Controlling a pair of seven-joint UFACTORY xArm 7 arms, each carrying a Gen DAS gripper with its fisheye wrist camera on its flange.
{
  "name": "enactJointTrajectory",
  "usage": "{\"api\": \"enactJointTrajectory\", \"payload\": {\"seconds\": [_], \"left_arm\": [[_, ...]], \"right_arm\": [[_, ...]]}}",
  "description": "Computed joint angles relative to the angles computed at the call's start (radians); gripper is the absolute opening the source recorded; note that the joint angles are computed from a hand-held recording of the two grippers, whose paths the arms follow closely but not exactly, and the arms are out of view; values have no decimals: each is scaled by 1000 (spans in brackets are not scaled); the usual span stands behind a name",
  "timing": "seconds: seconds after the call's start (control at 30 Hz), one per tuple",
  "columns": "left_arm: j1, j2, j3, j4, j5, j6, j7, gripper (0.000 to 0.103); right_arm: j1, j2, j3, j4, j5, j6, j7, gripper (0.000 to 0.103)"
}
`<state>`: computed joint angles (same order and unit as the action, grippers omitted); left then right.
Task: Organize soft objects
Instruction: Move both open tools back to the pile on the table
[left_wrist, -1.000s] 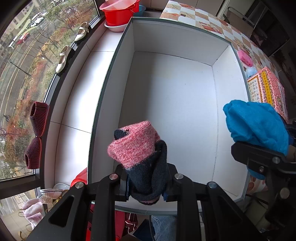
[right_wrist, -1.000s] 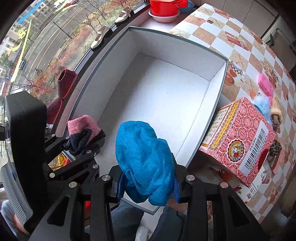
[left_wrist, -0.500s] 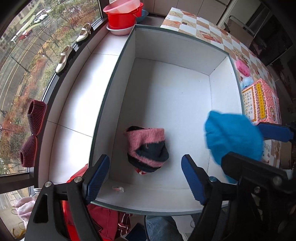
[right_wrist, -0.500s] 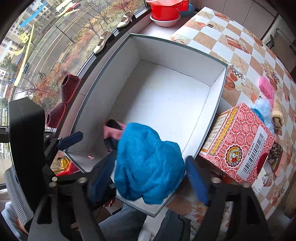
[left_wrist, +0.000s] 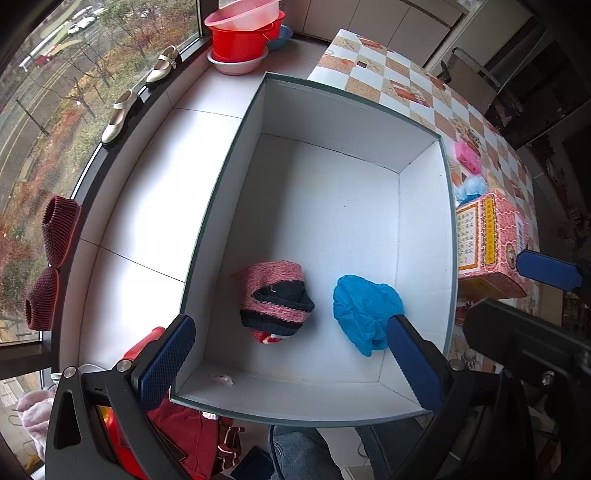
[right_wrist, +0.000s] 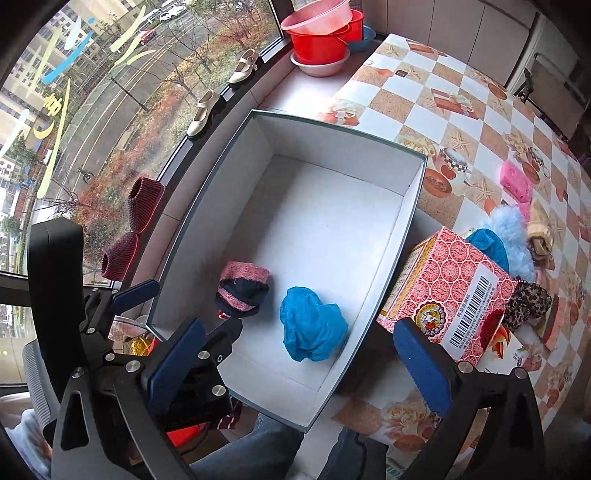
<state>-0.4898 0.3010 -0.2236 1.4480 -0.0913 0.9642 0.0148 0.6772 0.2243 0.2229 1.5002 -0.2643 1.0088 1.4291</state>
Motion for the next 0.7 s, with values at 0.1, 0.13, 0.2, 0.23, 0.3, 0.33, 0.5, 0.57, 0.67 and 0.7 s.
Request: {"api": "enactJointTrajectory", "payload": {"seconds": [0.1, 0.13, 0.2, 0.23, 0.3, 0.33, 0.5, 0.57, 0.67, 0.7], "left_arm": [[5, 4, -15, 38, -42, 60, 27, 103], [5, 7, -17, 48, -51, 67, 37, 103], [-2, 10, -22, 70, -60, 82, 53, 103], [-5, 13, -25, 85, -66, 91, 59, 103], [-14, 18, -28, 114, -78, 108, 62, 103], [-19, 19, -31, 127, -85, 109, 63, 103], [-65, 74, -50, 255, -101, 159, 65, 103], [-92, 106, -56, 316, -105, 185, 53, 103], [-136, 162, -60, 417, -108, 238, 16, 103], [-153, 180, -60, 450, -104, 252, 3, 103]], "right_arm": [[0, -24, -2, -14, -7, 5, 27, 103], [-1, -38, -1, -25, -11, 2, 39, 103], [-3, -67, 2, -49, -29, 1, 70, 103], [-4, -86, 4, -64, -39, 2, 90, 103], [-12, -131, 12, -103, -56, 2, 133, 103], [-19, -155, 17, -126, -62, 2, 155, 103], [-72, -348, 59, -319, -63, -1, 301, 103], [-98, -436, 75, -408, -39, 3, 336, 103], [-128, -584, 89, -560, 30, 12, 378, 103], [-135, -637, 89, -613, 60, 12, 388, 103]]}}
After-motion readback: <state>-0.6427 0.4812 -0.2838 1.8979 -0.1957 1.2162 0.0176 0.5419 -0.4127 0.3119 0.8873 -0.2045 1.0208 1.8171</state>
